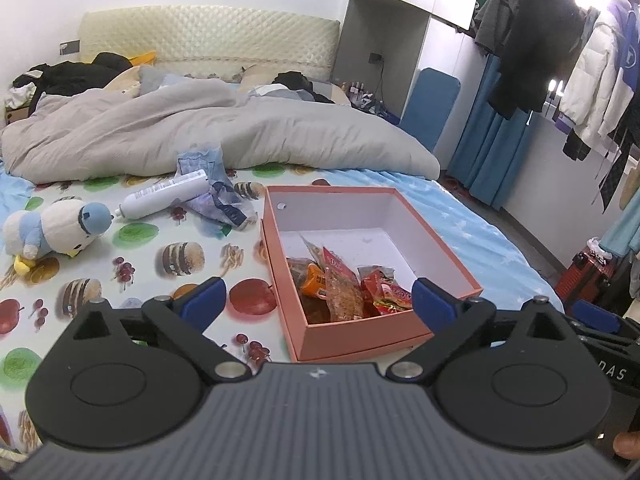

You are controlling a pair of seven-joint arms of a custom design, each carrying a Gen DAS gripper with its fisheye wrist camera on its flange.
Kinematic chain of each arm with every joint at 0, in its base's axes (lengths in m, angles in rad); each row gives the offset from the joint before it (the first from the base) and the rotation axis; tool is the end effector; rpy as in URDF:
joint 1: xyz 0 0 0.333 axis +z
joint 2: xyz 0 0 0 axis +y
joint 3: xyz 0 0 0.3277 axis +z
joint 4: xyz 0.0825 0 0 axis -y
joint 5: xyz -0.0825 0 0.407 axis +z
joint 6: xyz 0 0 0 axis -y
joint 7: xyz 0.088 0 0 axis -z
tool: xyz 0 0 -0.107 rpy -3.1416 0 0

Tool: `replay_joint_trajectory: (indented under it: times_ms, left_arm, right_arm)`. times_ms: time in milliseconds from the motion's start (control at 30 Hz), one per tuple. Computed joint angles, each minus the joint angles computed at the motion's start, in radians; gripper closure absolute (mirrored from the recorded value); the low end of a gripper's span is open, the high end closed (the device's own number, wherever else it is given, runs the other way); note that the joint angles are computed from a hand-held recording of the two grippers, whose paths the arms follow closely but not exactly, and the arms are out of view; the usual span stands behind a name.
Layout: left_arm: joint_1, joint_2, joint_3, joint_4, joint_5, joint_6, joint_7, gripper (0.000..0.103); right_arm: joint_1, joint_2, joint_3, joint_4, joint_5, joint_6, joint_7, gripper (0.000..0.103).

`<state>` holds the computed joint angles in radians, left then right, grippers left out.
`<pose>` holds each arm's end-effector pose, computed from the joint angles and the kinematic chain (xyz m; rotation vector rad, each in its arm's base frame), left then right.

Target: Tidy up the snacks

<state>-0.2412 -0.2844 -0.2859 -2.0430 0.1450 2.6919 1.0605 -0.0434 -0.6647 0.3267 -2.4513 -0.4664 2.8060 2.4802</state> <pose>0.4579 -0.2965 0.6750 -1.6247 1.8789 -1.1151 0.3948 0.1706 0.6279 -1.3712 1.7107 -0.8867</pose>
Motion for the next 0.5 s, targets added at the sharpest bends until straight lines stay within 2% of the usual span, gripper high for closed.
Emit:
replay_joint_trajectory:
  times_ms: [267, 500]
  left_arm:
    - [-0.008, 0.006, 0.008, 0.001, -0.018, -0.008, 0.007, 0.002]
    - [0.013, 0.006, -0.008, 0.010, 0.034, -0.030, -0.022, 0.002]
  right_arm:
    - [0.009, 0.009, -0.004, 0.005, 0.001, -0.007, -0.001, 0.000]
    - [0.013, 0.010, -0.009, 0.006, 0.004, -0.003, 0.001, 0.000]
